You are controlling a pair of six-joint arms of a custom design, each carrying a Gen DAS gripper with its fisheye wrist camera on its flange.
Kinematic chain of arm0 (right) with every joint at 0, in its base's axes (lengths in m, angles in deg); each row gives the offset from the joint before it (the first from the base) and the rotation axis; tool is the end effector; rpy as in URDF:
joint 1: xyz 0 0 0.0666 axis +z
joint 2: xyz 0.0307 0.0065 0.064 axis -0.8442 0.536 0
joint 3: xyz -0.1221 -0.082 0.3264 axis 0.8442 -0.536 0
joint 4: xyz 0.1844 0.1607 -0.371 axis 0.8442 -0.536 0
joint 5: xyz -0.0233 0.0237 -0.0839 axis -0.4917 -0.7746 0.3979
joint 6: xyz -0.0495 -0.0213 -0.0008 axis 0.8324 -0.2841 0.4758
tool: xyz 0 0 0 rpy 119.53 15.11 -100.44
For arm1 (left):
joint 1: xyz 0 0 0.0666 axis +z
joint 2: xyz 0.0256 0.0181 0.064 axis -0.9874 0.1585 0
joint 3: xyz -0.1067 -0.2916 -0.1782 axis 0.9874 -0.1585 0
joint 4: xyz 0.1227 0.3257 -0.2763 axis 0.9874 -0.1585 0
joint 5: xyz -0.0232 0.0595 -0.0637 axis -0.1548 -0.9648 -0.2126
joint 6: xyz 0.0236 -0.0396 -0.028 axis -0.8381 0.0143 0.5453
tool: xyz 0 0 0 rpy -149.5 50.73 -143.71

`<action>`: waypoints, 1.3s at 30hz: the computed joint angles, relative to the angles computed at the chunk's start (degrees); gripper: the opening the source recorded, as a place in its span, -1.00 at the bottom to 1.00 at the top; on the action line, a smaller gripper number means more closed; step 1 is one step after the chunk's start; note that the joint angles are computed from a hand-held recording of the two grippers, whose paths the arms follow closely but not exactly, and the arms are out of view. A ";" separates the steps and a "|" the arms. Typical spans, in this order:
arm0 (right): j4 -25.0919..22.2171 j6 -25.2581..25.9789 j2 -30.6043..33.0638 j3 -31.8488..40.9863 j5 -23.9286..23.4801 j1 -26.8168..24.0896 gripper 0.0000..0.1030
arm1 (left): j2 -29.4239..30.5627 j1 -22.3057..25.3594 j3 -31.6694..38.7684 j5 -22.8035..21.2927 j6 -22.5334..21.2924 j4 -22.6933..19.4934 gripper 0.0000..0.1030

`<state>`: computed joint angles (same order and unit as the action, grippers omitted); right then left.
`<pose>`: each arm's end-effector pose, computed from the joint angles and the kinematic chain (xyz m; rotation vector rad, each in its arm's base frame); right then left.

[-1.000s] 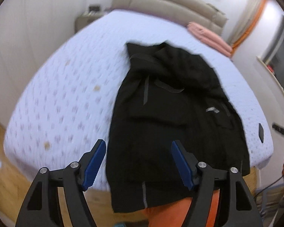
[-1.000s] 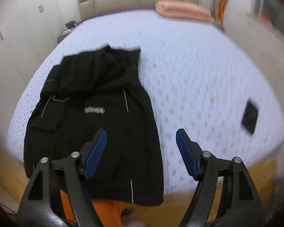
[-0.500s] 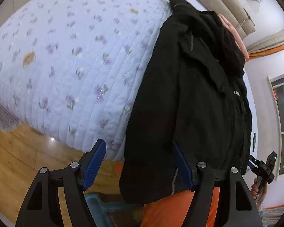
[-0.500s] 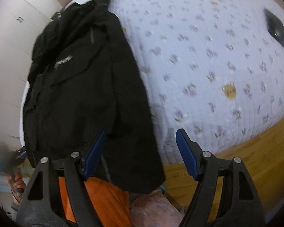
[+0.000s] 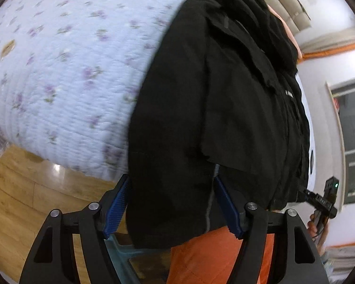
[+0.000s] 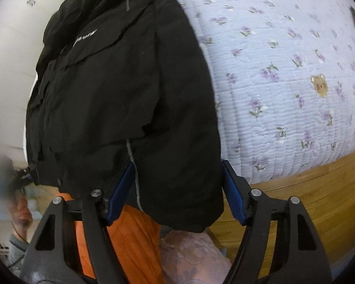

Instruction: Fold large clothes

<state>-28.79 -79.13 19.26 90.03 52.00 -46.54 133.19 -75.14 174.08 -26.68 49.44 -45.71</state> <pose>0.4552 0.0926 0.4787 0.5683 2.8137 0.3392 0.5517 0.0374 0.3851 -0.0115 2.8829 -0.7388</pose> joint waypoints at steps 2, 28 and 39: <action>-1.49 0.70 0.75 1.31 1.11 0.64 0.03 | -0.62 -0.77 0.02 -1.19 -1.22 0.01 0.11; -2.85 1.73 2.24 10.69 3.60 3.61 -0.89 | -4.40 -0.75 3.59 3.47 0.78 2.60 -0.81; -5.14 3.76 10.90 32.95 3.84 -0.70 -0.90 | 8.56 -1.29 32.23 6.62 5.15 1.59 -0.81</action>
